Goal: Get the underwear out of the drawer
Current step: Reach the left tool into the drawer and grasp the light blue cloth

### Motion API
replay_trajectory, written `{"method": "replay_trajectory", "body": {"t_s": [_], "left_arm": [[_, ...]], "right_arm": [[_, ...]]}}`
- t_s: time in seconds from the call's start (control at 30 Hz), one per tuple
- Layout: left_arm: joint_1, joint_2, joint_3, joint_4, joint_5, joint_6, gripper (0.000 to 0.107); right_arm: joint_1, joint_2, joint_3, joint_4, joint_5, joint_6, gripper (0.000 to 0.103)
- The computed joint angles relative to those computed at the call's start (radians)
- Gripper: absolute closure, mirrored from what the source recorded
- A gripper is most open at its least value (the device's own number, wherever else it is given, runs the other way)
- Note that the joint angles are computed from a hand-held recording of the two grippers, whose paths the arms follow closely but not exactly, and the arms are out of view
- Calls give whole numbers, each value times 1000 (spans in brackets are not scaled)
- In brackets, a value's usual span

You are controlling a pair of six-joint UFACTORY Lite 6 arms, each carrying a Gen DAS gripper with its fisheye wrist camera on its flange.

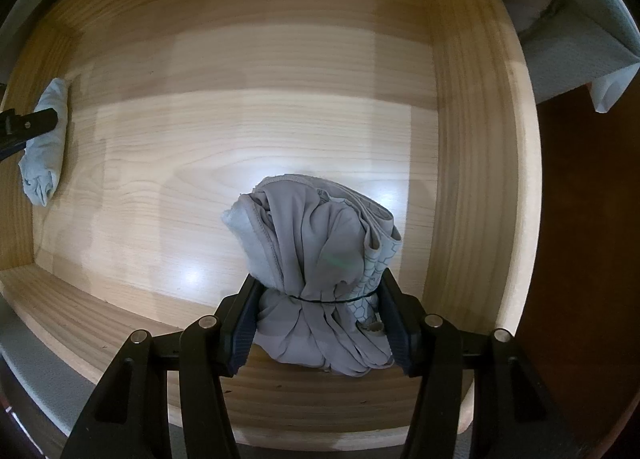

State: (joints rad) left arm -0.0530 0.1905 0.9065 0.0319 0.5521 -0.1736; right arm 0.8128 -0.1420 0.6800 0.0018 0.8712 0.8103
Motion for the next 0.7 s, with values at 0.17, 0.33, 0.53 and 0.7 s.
{"method": "replay_trajectory", "body": {"t_s": [0.17,0.33,0.53,0.7], "left_arm": [[-19,55,32,69,16,-64,50],[-23,109,85,44,52,-11,50],[16,112,64,12,59,70,50],[-21,136,70,7,85,47,57]], "right_arm": [[-6,-2,-6,3,-5,-9,50],[-18,-10,-10,4,-1,-24,50],[-27,-22,-15,6,0,-28,50],[-28,-32,-27,7,-6,-27,50]]}}
